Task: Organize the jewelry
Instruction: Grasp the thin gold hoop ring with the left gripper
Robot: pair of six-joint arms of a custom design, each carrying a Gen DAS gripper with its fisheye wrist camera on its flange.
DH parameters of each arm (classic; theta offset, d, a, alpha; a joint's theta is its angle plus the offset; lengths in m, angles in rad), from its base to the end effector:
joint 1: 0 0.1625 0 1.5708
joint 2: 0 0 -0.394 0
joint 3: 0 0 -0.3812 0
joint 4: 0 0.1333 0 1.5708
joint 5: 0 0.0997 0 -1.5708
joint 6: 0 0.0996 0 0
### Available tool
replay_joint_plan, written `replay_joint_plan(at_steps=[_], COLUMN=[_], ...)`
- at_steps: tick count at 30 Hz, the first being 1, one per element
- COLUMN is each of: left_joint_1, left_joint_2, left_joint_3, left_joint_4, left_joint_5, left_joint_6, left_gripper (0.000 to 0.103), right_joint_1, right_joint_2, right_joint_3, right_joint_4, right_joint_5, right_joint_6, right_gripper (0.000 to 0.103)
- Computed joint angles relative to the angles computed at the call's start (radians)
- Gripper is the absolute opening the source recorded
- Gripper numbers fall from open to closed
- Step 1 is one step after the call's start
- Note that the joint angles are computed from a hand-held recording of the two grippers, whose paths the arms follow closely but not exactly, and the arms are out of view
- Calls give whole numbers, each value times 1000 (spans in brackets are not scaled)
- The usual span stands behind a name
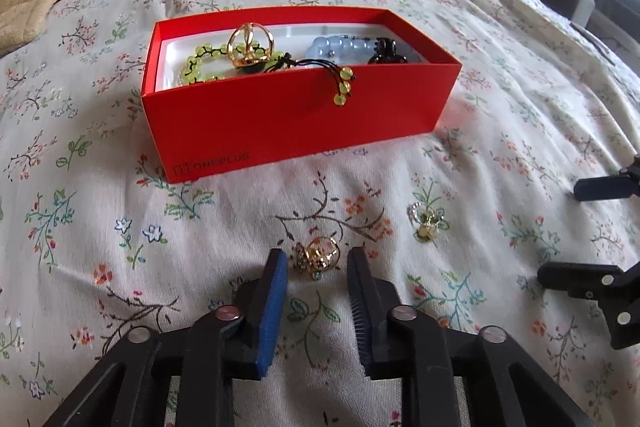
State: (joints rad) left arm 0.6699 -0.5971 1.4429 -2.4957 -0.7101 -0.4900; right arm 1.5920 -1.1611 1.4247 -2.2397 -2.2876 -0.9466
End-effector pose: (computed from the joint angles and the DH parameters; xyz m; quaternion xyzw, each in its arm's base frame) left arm -0.4058 -0.5879 0.0418 0.1691 0.8924 -0.2947 0.2970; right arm 0.0816 -0.6446 0.3949 0.3643 -0.8448 0.0153 0.3916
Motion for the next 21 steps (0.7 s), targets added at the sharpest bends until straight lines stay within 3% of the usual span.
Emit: replay_joint_plan(at_steps=[4,6,18,19,21], left_joint_1=[1,-1,-8,-8,-8], left_joint_2=[2,4,-25,-23,-13], left_joint_3=[-1,0,39,40,29], left_joint_4=[-22,-32,-84,-91,-68], left_joint_5=[-8,2,-21,-21,-15], left_joint_6=[19,25,40,48,51], left_gripper=[13,0,0,1,40], right_joint_1=[0,0,2,2,2], right_joint_2=[0,1,5,7,7], right_joint_3=[4,4,1,0,-1], right_joint_4=[-7,-7,-8,-9,-8], right_joint_5=[-2,-3,-6,-6,-5], right_joint_6=[1,2,7,7,5], right_gripper=[94,94,94,94,94])
